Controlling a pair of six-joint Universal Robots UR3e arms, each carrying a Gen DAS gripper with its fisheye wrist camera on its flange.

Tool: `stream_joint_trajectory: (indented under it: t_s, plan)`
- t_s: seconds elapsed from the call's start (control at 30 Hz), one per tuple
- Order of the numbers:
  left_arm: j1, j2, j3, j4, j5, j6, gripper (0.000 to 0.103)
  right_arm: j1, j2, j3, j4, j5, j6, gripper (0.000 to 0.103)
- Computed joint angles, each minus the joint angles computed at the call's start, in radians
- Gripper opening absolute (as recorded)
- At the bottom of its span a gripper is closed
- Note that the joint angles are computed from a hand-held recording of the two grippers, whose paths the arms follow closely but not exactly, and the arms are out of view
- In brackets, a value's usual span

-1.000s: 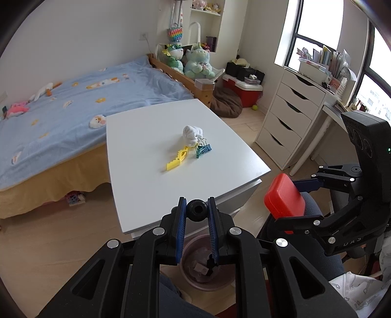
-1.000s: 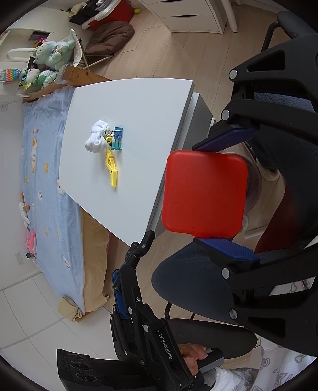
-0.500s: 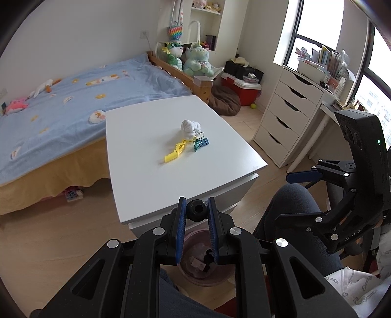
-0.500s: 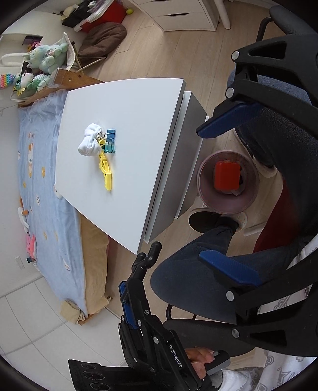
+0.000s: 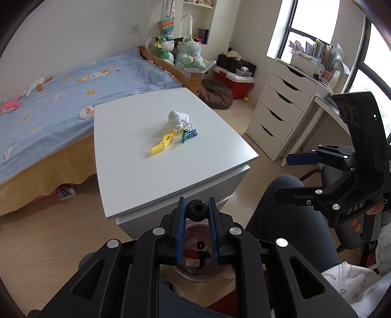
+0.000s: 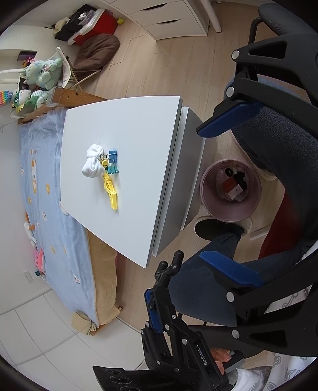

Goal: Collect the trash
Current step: 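Move the right tool back over the table toward the white socks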

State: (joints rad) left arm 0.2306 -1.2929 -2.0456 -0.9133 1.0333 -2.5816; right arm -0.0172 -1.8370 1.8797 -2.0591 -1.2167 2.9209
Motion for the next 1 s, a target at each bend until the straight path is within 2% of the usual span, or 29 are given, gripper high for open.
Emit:
stream_joint_trajectory:
  t_s: [0.63,0.67,0.73,0.8,0.83,0.9,1.0]
  plan:
    - [-0.124,-0.085,0.041,0.020,0.035,-0.017,0.019,-0.099,-0.065,0.036,0.024,0.022,-0.022,0.093]
    - [-0.124,-0.090,0.041,0.023,0.032,-0.016,0.023,-0.104,-0.067,0.040,0.024,0.026,-0.024,0.093]
    - [-0.127,-0.106,0.046,0.034,0.038,-0.024,0.043,-0.106,-0.068,0.044,0.022,0.027,-0.024,0.093]
    - [-0.121,-0.111,0.038,0.054,0.030,-0.039,0.083,-0.109,-0.069,0.047,0.022,0.030,-0.025,0.093]
    - [-0.115,-0.109,0.032,0.062,0.024,-0.045,0.089,-0.108,-0.069,0.047,0.020,0.029,-0.025,0.093]
    - [-0.114,-0.114,0.029,0.086,0.035,-0.067,0.095,-0.109,-0.067,0.048,0.017,0.030,-0.023,0.093]
    - [-0.114,-0.123,0.028,0.107,0.065,-0.103,0.095,-0.109,-0.066,0.054,0.009,0.030,-0.018,0.093]
